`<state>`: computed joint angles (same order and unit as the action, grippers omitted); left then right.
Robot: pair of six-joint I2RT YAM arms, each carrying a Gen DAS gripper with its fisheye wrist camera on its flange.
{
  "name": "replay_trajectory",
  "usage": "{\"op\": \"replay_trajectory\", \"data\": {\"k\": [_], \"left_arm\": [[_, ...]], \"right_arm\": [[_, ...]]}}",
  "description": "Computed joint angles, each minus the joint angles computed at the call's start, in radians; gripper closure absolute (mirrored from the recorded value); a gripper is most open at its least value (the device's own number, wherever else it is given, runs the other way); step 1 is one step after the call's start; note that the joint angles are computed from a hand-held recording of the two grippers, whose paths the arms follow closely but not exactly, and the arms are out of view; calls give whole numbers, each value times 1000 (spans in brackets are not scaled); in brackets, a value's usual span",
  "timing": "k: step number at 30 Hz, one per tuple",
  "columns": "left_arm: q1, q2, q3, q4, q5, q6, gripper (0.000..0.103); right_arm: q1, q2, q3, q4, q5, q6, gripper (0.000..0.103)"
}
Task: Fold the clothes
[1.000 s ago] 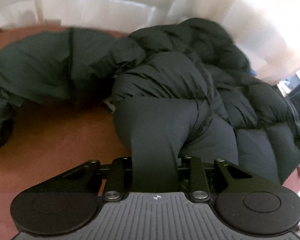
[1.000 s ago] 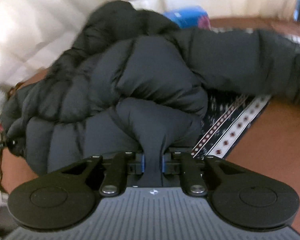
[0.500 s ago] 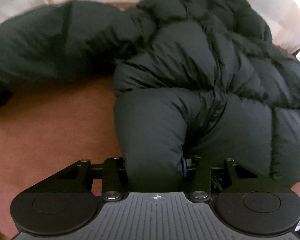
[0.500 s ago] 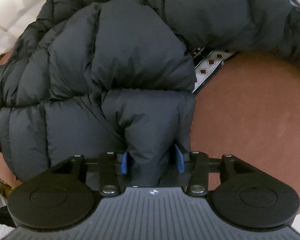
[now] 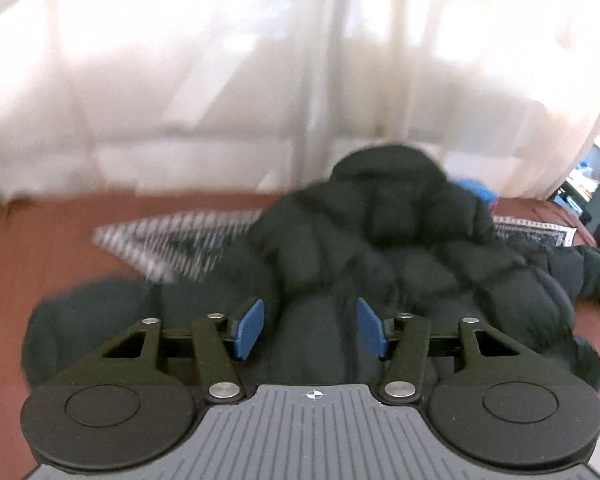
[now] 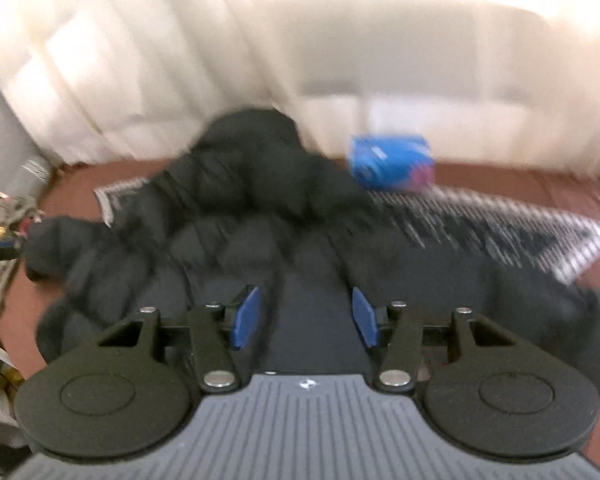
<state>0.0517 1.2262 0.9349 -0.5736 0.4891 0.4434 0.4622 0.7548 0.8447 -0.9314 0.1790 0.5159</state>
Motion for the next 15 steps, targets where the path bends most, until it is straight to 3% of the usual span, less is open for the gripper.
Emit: {"op": "replay_trajectory", "data": {"k": [2, 3, 8, 12, 15], "left_arm": [[-114, 103, 66, 79, -60, -7, 24], [-156, 171, 115, 105, -82, -8, 21], [-283, 543, 431, 137, -142, 23, 18], [-348, 872, 786, 55, -175, 47, 18], [-377, 1050, 971, 20, -220, 94, 18]], "right_arm": [[-83, 100, 26, 114, -91, -114, 27], [-111, 162, 42, 175, -129, -164, 25], [-183, 469, 159, 386, -216, -358, 24], [-239, 753, 324, 463, -252, -381, 24], [-276, 943, 451, 481, -284, -372, 24]]}}
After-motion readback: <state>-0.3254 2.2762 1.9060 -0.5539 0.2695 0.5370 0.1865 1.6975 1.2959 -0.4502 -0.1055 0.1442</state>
